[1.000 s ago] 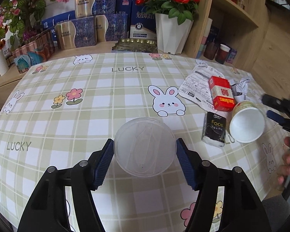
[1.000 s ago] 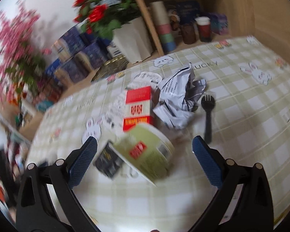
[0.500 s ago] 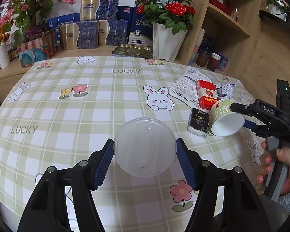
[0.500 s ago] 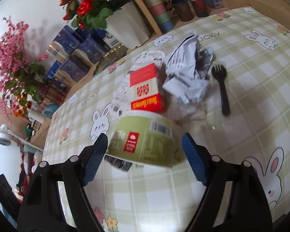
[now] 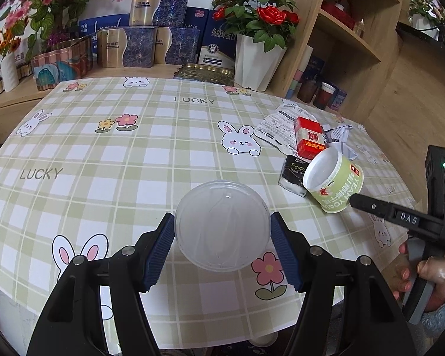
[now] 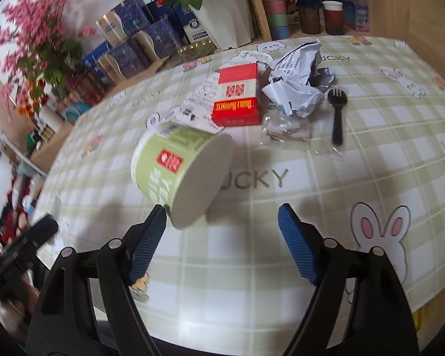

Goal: Collect trash
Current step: 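Lift the clear lid with the left gripper while the right gripper grasps the green cup, then carry the lid over the bin with the left gripper while the right gripper drops the green cup in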

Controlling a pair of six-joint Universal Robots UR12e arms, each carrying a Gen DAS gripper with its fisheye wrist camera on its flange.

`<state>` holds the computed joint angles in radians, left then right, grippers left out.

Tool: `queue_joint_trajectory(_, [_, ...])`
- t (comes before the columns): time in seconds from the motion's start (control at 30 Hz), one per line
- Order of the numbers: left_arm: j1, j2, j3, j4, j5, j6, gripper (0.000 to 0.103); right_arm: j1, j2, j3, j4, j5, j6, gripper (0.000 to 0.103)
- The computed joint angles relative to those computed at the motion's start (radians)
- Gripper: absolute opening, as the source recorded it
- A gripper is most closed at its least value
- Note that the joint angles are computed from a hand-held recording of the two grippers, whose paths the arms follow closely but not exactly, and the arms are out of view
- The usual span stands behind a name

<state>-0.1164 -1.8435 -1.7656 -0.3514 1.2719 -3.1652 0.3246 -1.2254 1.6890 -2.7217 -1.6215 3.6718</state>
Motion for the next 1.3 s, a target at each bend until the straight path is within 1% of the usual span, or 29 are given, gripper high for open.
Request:
queue_joint_trajectory(0.1, [0.002,0.005,-0.008,0.002,-0.006,-0.007,0.064,0.006,-0.006,0.004,0.023,-0.018,-0.030,0.078])
queue_joint_trajectory(0.17, [0.003,0.008,-0.013,0.004,-0.011,-0.010,0.064,0.009,-0.011,0.009,0.016,-0.021,-0.047,0.078])
queue_joint_trajectory(0.23, [0.004,0.012,-0.019,0.011,-0.013,-0.010,0.064,0.018,-0.010,-0.003,0.019,-0.047,-0.107,0.078])
queue_joint_trajectory(0.27, [0.005,0.014,-0.021,0.015,-0.014,-0.010,0.064,0.027,-0.004,-0.018,0.024,-0.070,-0.172,0.078])
queue_joint_trajectory(0.3, [0.006,0.015,-0.023,0.018,-0.015,-0.012,0.064,0.033,0.001,-0.032,0.031,-0.087,-0.220,0.080])
queue_joint_trajectory(0.33, [0.007,0.016,-0.024,0.021,-0.016,-0.015,0.064,0.044,0.009,-0.052,0.035,-0.122,-0.297,0.084])
queue_joint_trajectory(0.37, [0.009,0.019,-0.027,0.026,-0.019,-0.020,0.064,0.049,0.014,-0.062,0.032,-0.141,-0.340,0.093])
queue_joint_trajectory(0.4, [0.010,0.021,-0.030,0.030,-0.021,-0.024,0.064,0.058,0.023,-0.077,0.022,-0.163,-0.413,0.095])
queue_joint_trajectory(0.43, [0.012,0.022,-0.032,0.033,-0.024,-0.028,0.064,0.065,0.035,-0.096,0.021,-0.177,-0.506,0.095])
queue_joint_trajectory(0.47, [0.015,0.025,-0.035,0.037,-0.027,-0.034,0.064,0.071,0.045,-0.111,0.026,-0.197,-0.563,0.096])
queue_joint_trajectory(0.53, [0.017,0.029,-0.038,0.039,-0.029,-0.039,0.064,0.088,0.077,-0.152,0.038,-0.262,-0.712,0.096])
queue_joint_trajectory(0.6, [0.020,0.033,-0.044,0.041,-0.031,-0.045,0.064,0.090,0.101,-0.187,0.067,-0.269,-0.800,0.096])
queue_joint_trajectory(0.77, [0.030,0.050,-0.064,0.043,-0.030,-0.051,0.064,0.092,0.148,-0.255,0.189,-0.301,-0.882,0.094])
queue_joint_trajectory(0.83, [0.035,0.058,-0.072,0.045,-0.030,-0.054,0.064,0.090,0.153,-0.265,0.224,-0.301,-0.882,0.086])
queue_joint_trajectory(0.87, [0.037,0.061,-0.076,0.046,-0.031,-0.055,0.064,0.089,0.156,-0.271,0.241,-0.303,-0.872,0.076])
queue_joint_trajectory(0.9, [0.039,0.065,-0.079,0.045,-0.032,-0.056,0.064,0.082,0.148,-0.266,0.253,-0.285,-0.844,0.076])
queue_joint_trajectory(1.0, [0.043,0.073,-0.089,0.046,-0.034,-0.057,0.064,0.069,0.120,-0.232,0.238,-0.231,-0.778,0.076])
queue_joint_trajectory(1.07, [0.045,0.078,-0.094,0.045,-0.038,-0.059,0.064,0.064,0.103,-0.206,0.220,-0.221,-0.745,0.076])
queue_joint_trajectory(1.1, [0.045,0.080,-0.096,0.045,-0.039,-0.059,0.064,0.060,0.088,-0.184,0.200,-0.217,-0.709,0.076])
queue_joint_trajectory(1.17, [0.044,0.086,-0.102,0.049,-0.041,-0.062,0.064,0.042,0.058,-0.141,0.157,-0.169,-0.613,0.076])
queue_joint_trajectory(1.23, [0.042,0.092,-0.107,0.054,-0.043,-0.064,0.064,0.023,0.026,-0.093,0.104,-0.127,-0.495,0.076])
queue_joint_trajectory(1.27, [0.040,0.096,-0.110,0.056,-0.044,-0.064,0.064,0.017,0.014,-0.073,0.079,-0.113,-0.451,0.076])
queue_joint_trajectory(1.3, [0.039,0.099,-0.112,0.057,-0.045,-0.063,0.064,0.005,-0.007,-0.039,0.038,-0.078,-0.374,0.076])
